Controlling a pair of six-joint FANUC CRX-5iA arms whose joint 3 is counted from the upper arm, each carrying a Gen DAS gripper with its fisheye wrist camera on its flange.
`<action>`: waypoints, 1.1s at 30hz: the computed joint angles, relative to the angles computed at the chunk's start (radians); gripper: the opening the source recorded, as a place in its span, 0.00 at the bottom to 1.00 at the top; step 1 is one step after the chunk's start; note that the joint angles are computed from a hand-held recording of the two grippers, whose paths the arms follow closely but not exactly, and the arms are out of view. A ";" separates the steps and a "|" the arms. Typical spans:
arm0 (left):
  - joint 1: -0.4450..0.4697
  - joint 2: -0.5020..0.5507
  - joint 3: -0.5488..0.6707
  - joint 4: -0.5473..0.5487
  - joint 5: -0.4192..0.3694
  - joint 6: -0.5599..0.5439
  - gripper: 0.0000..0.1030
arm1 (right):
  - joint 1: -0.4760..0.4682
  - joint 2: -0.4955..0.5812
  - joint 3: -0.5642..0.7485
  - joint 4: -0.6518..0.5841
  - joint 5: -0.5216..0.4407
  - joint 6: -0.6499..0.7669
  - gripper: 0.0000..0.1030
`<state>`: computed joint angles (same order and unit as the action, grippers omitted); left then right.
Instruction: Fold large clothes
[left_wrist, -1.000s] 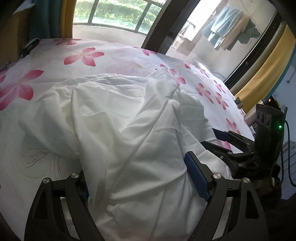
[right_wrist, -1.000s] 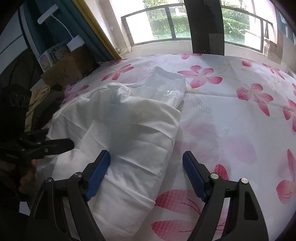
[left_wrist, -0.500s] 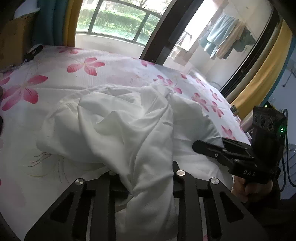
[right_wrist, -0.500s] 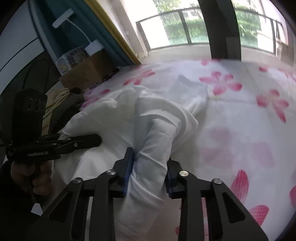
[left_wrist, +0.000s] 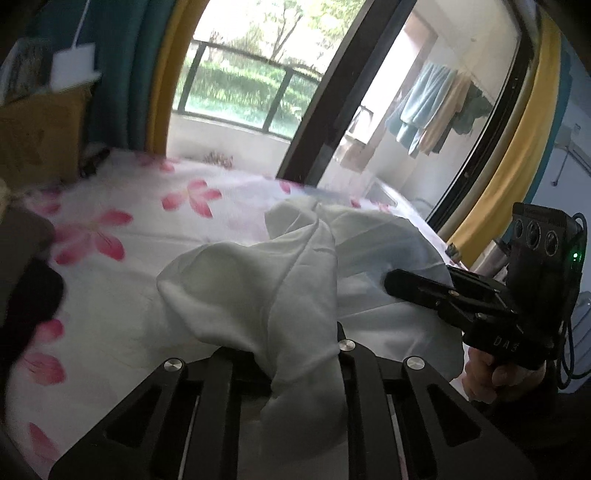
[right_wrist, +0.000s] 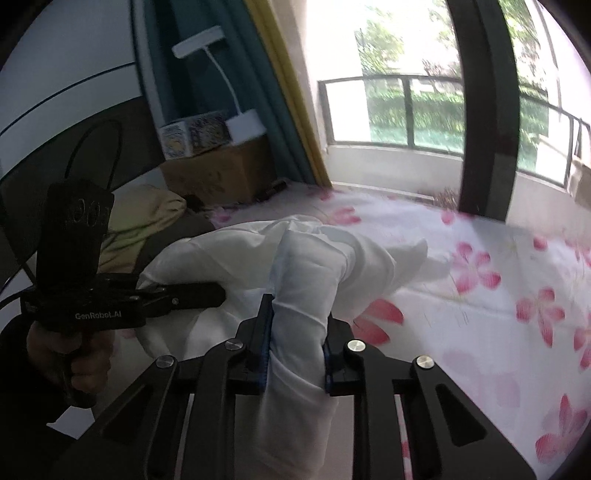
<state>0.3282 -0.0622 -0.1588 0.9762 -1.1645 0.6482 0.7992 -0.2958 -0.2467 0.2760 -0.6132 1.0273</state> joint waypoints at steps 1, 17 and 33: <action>0.006 -0.004 -0.002 0.004 0.000 -0.005 0.14 | 0.005 0.002 0.004 0.005 0.008 0.000 0.19; -0.028 0.091 0.093 -0.246 -0.077 0.133 0.77 | -0.025 0.009 -0.032 0.026 -0.125 -0.115 0.23; -0.089 0.150 0.098 -0.149 -0.128 0.086 0.59 | -0.181 0.038 0.026 -0.427 -0.119 0.144 0.80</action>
<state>0.2397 0.0878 -0.0613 0.8274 -1.2925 0.7339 0.6186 -0.2575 -0.2205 -0.1509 -0.7319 1.1709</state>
